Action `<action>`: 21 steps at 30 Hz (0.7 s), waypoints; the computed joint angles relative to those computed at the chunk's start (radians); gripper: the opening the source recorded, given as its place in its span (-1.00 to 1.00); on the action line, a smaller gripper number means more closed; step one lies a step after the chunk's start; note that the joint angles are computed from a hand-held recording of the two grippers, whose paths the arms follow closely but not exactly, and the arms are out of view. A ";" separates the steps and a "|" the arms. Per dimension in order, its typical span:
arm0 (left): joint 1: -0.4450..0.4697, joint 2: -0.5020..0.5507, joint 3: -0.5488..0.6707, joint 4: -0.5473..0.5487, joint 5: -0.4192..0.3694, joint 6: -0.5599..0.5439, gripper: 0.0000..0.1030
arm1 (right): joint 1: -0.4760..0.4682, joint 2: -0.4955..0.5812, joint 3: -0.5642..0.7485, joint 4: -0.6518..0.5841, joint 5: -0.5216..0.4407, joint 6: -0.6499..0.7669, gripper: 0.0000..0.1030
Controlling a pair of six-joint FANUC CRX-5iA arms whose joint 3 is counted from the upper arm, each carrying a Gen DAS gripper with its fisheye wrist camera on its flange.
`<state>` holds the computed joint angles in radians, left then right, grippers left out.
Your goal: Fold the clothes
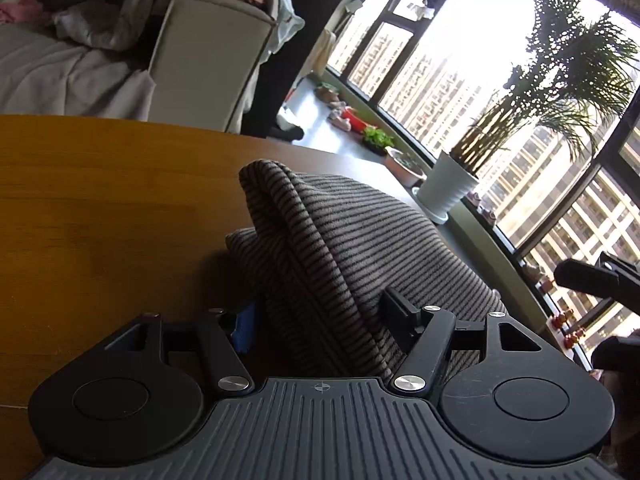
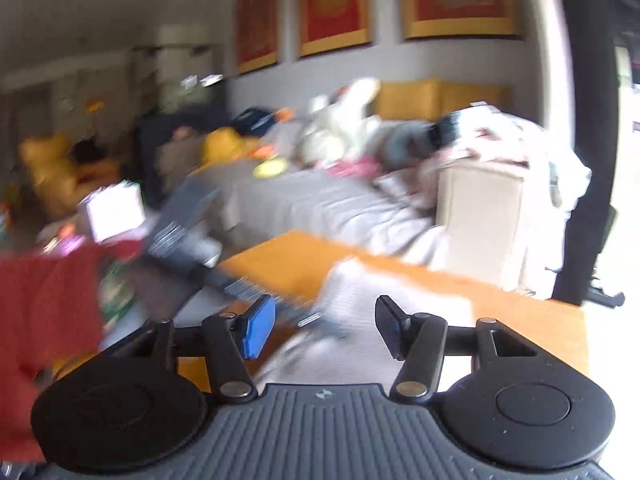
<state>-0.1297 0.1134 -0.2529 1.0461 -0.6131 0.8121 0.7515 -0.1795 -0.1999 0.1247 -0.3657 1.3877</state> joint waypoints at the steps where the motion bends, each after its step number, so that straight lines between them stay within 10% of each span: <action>1: -0.001 -0.002 -0.006 0.013 0.003 -0.008 0.36 | -0.015 0.031 0.027 0.012 -0.001 -0.024 0.09; 8: -0.003 -0.011 -0.046 0.090 0.010 -0.062 0.37 | -0.089 0.309 0.321 -0.028 -0.273 0.001 0.09; 18: -0.001 -0.022 -0.080 0.134 0.021 -0.079 0.46 | -0.112 0.250 0.209 0.017 -0.170 -0.133 0.70; 21: -0.003 -0.027 -0.080 0.111 0.031 -0.040 0.50 | -0.181 0.262 0.263 -0.194 -0.229 -0.091 0.82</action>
<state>-0.1327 0.0862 -0.3329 1.1567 -0.5822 0.7719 0.5709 0.0828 0.0628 -0.0697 -0.5950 1.2969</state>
